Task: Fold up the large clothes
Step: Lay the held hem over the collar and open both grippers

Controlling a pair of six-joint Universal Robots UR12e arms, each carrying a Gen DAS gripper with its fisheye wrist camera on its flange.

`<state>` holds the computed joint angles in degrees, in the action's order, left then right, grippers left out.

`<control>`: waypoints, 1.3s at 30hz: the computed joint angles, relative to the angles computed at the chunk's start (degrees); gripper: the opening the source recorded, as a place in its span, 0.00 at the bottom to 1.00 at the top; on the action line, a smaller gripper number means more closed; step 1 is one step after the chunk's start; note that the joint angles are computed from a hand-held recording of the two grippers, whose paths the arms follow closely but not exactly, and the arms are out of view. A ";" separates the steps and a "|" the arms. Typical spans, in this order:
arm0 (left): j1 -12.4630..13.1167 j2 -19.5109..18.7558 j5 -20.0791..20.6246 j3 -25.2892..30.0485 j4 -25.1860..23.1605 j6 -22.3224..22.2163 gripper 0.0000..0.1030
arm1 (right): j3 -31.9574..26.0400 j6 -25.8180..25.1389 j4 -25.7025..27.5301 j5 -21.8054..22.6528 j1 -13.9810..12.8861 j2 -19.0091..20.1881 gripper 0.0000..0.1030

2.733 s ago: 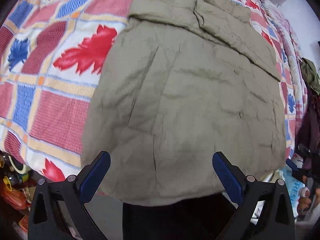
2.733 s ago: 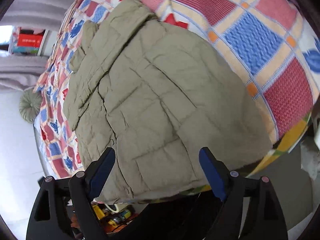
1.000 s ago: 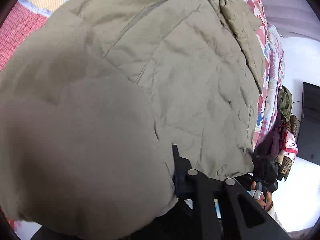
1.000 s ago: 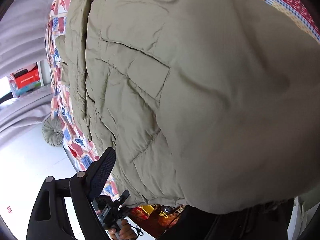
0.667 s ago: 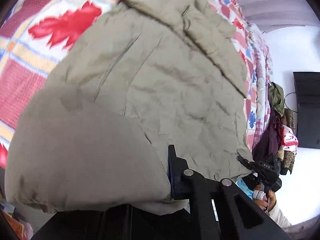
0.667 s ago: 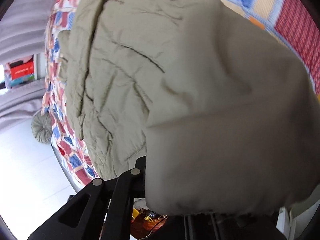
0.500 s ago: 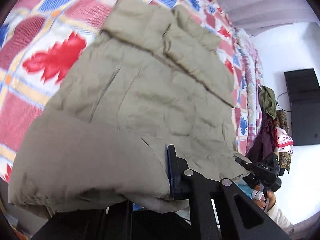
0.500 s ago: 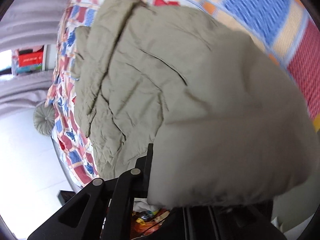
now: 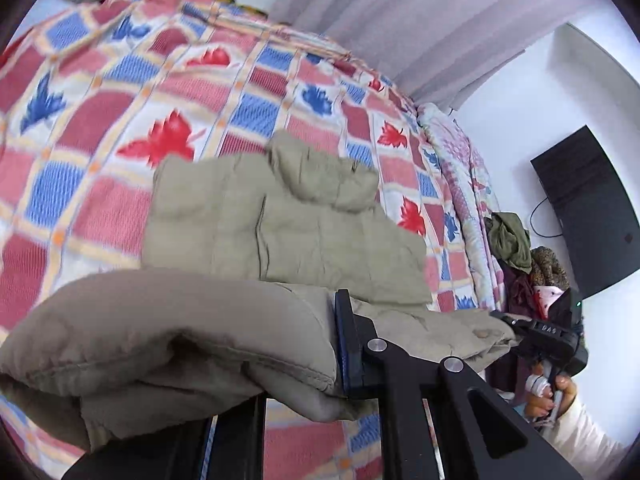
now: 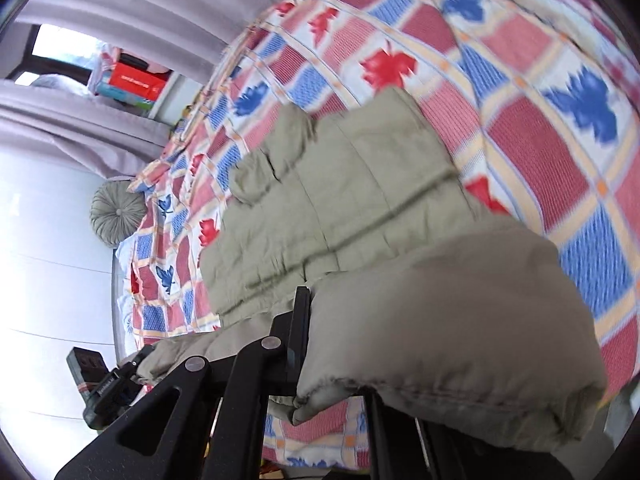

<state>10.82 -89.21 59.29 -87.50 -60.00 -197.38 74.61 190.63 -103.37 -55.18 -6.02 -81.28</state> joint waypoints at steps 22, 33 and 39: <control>-3.03 -21.22 15.11 15.02 7.57 -2.13 0.14 | -26.71 0.27 -5.32 -13.38 7.58 24.23 0.06; -4.28 -24.66 19.22 15.07 6.80 -5.22 0.15 | -21.84 3.91 -9.12 -15.95 7.92 25.52 0.07; -5.29 -24.02 24.10 16.40 4.73 -2.02 0.39 | -23.48 3.16 -6.74 -14.20 7.44 25.79 0.11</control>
<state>5.54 -113.24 83.39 -71.10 -55.27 -199.40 51.13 193.79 -110.11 -69.38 1.42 -55.49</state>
